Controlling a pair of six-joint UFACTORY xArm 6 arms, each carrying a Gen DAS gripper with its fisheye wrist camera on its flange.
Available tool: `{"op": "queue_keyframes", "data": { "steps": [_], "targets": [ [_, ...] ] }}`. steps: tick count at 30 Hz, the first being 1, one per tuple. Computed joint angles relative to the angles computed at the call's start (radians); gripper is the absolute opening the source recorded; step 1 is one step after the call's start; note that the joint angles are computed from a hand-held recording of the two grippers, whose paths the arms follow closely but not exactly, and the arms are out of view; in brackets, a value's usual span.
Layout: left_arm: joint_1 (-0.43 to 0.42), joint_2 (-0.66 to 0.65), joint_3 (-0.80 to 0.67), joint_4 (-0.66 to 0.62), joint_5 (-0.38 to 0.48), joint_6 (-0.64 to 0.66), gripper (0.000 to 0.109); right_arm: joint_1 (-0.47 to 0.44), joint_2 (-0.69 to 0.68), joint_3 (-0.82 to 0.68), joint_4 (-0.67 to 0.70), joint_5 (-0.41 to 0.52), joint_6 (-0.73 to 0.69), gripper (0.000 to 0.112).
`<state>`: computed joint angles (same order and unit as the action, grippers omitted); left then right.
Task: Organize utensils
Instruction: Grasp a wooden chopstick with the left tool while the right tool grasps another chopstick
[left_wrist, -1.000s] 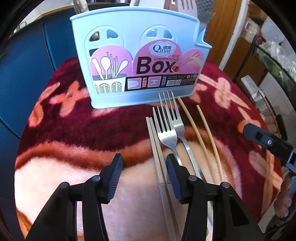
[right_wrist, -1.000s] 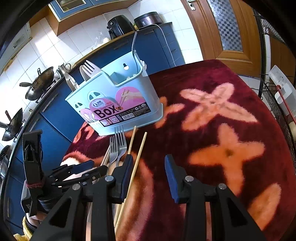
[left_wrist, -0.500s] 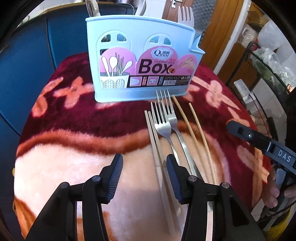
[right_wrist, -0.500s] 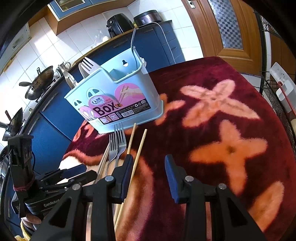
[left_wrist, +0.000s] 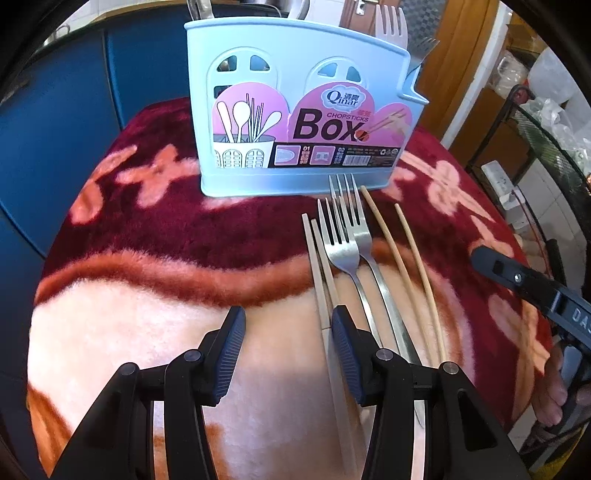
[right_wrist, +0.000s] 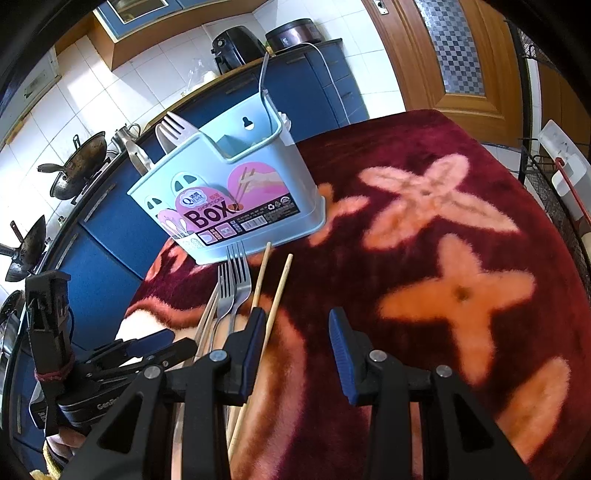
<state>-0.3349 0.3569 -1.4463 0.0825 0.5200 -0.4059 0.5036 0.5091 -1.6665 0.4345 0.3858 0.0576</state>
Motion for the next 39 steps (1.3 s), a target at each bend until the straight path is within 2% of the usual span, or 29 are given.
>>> {"op": "queue_keyframes", "data": {
  "steps": [7, 11, 13, 15, 17, 21, 26, 30, 36, 38, 39],
  "targets": [
    [-0.001, 0.081, -0.115, 0.086, 0.057, -0.03, 0.049, 0.005, 0.014, -0.018, -0.018, 0.015, 0.012, 0.039],
    [-0.003, 0.131, -0.189, 0.119, 0.077, -0.018, 0.04, 0.005, 0.027, -0.036, -0.025, 0.035, 0.016, 0.039],
    [0.001, 0.156, -0.232, 0.092, 0.093, 0.015, 0.034, 0.005, 0.036, -0.05, -0.034, 0.046, 0.02, 0.039],
    [0.004, 0.177, -0.267, 0.06, 0.103, 0.053, 0.02, 0.004, 0.051, -0.074, -0.053, 0.062, 0.031, 0.039],
    [0.011, 0.205, -0.312, 0.001, 0.121, 0.102, 0.013, 0.003, 0.068, -0.102, -0.062, 0.082, 0.037, 0.039],
    [0.027, 0.237, -0.358, -0.12, 0.128, 0.172, 0.006, -0.002, 0.108, -0.17, -0.063, 0.128, 0.036, 0.039],
    [0.039, 0.192, -0.274, -0.228, 0.045, 0.216, 0.004, -0.005, 0.175, -0.282, -0.049, 0.2, 0.03, 0.039],
    [0.047, 0.145, -0.192, -0.299, -0.038, 0.239, 0.004, -0.008, 0.267, -0.434, -0.046, 0.284, 0.043, 0.036],
    [0.053, 0.07, -0.076, -0.428, -0.155, 0.301, 0.004, -0.018, 0.415, -0.677, -0.093, 0.41, 0.11, 0.022],
    [0.052, 0.053, -0.054, -0.452, -0.182, 0.32, 0.004, -0.022, 0.459, -0.75, -0.108, 0.451, 0.135, 0.012],
    [0.051, 0.044, -0.041, -0.457, -0.2, 0.323, 0.004, -0.024, 0.474, -0.775, -0.109, 0.461, 0.139, 0.011]
  ]
}}
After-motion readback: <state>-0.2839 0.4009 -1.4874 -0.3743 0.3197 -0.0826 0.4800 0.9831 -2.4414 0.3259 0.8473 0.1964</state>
